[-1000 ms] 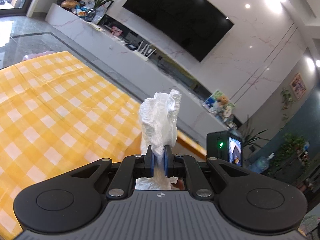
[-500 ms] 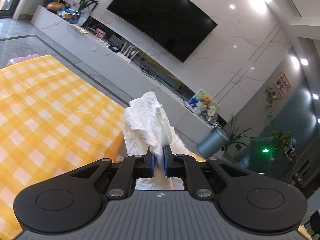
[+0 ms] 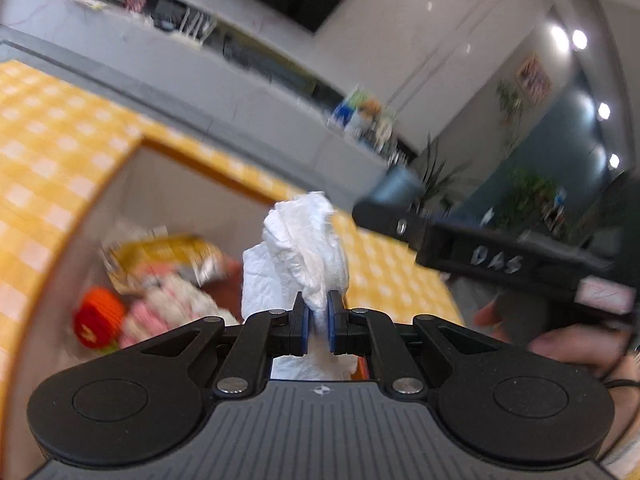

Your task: Organize soft objects

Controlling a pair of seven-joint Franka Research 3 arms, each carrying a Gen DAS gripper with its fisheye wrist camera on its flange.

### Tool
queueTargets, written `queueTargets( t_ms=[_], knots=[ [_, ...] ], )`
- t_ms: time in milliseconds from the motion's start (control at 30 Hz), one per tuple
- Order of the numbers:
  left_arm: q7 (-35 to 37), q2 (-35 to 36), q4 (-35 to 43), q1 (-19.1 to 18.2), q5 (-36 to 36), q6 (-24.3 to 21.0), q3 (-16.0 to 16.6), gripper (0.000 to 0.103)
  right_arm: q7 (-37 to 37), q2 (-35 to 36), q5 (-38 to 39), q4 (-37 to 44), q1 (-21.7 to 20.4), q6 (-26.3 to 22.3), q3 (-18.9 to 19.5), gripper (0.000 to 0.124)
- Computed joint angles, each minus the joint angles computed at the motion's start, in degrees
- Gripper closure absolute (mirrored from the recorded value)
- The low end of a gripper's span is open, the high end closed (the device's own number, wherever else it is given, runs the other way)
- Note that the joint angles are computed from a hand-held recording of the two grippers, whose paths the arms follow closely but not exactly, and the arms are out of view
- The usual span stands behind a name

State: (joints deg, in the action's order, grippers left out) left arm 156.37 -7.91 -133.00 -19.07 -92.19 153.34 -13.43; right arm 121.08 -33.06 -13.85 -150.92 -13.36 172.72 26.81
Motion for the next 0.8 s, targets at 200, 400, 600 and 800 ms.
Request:
queueTargets(
  t_ms=[200,400,600,800],
  knots=[
    [-10.2,3.8,0.8,-2.1,14.0,6.0,-2.5,0.094,-1.4,-1.2,-3.0,-2.1,-0.8,-0.6,0.9,0.025],
    [-19.4,5.6,0.3,-3.3,26.8,7.5,-2.7,0.094,-3.0,-3.0,-2.4,-4.7,-0.8,1.0,0.1,0.025],
    [-27.3,5.8,0.7,-3.1,34.1,6.2,-2.4,0.059,-3.5,-5.4,1.0,-6.8,-0.2,1.1,-1.4,0.025],
    [-31.9,2.0,-4.1,-5.8,41.4,15.5,-2.1,0.016,-3.6,-9.4,3.4,-8.9,0.5,-0.4,-1.5,0.025]
  ],
)
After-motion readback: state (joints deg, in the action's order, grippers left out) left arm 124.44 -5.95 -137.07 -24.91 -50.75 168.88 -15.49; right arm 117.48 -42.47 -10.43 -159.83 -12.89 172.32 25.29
